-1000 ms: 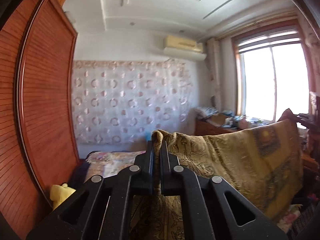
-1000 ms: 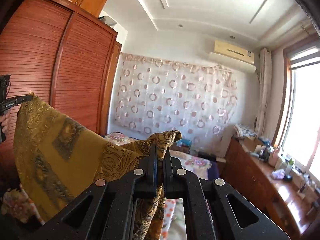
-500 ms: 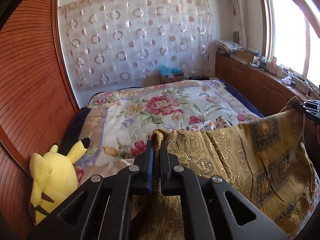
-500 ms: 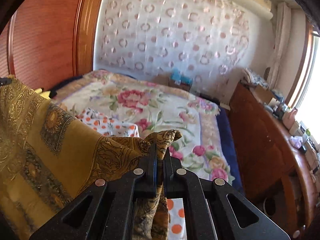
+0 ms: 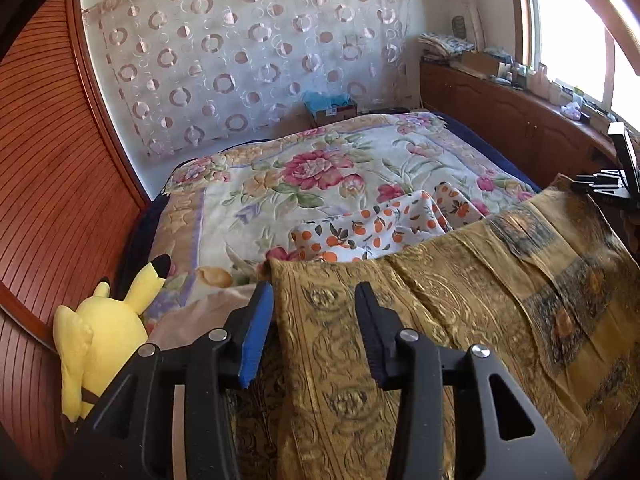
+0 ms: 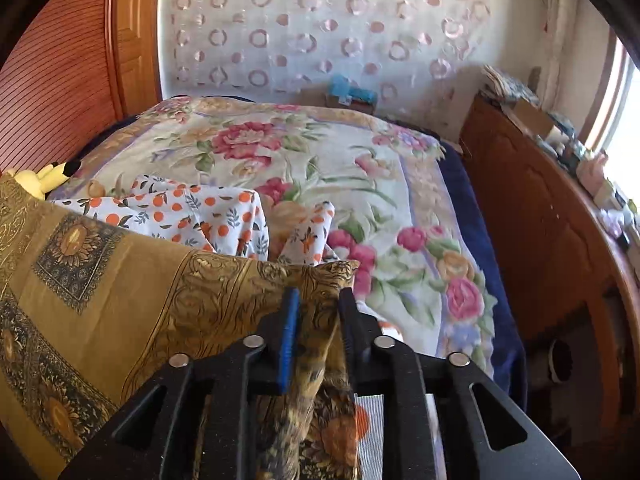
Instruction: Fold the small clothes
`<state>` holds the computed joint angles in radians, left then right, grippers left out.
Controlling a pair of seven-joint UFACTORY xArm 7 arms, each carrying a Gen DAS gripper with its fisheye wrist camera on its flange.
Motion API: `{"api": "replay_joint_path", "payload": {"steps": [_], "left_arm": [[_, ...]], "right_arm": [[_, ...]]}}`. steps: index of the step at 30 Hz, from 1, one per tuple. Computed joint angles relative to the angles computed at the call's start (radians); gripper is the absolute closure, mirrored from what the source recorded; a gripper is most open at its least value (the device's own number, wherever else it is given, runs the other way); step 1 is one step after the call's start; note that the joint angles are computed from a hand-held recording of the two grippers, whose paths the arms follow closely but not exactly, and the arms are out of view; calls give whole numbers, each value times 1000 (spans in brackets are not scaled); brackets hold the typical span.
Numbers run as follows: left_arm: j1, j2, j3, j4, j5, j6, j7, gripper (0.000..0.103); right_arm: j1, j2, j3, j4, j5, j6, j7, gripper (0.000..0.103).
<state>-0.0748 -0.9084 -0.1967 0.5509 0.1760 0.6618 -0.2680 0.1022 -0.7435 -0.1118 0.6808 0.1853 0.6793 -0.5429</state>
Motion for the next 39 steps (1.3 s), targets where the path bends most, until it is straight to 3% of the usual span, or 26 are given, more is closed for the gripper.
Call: {"api": "replay_joint_path", "payload": {"steps": [3, 9, 15, 19, 25, 34, 39], "left_arm": [[-10, -71, -20, -21, 3, 50, -11, 58], [-87, -237, 1, -97, -73, 174, -34, 58], [-153, -377, -21, -183, -147, 237, -97, 58], [-195, -444, -75, -216, -166, 295, -148, 58], [-254, -524, -111, -229, -186, 380, -211, 58], [-325, -617, -163, -273, -182, 482, -266, 58], [-351, -712, -143, -324, -198, 482, -300, 56]], "right_arm": [[-7, -64, -3, -15, 1, 42, 8, 56], [-12, -264, -53, -88, 16, 212, -16, 54], [-28, -469, -81, -145, 26, 409, -40, 54], [-63, -563, -89, -174, 21, 488, -23, 54], [-115, -654, -97, -188, -22, 562, -7, 54], [-123, -719, -123, -194, -35, 617, -5, 31], [-131, -724, -127, -209, -44, 611, -7, 23]]}}
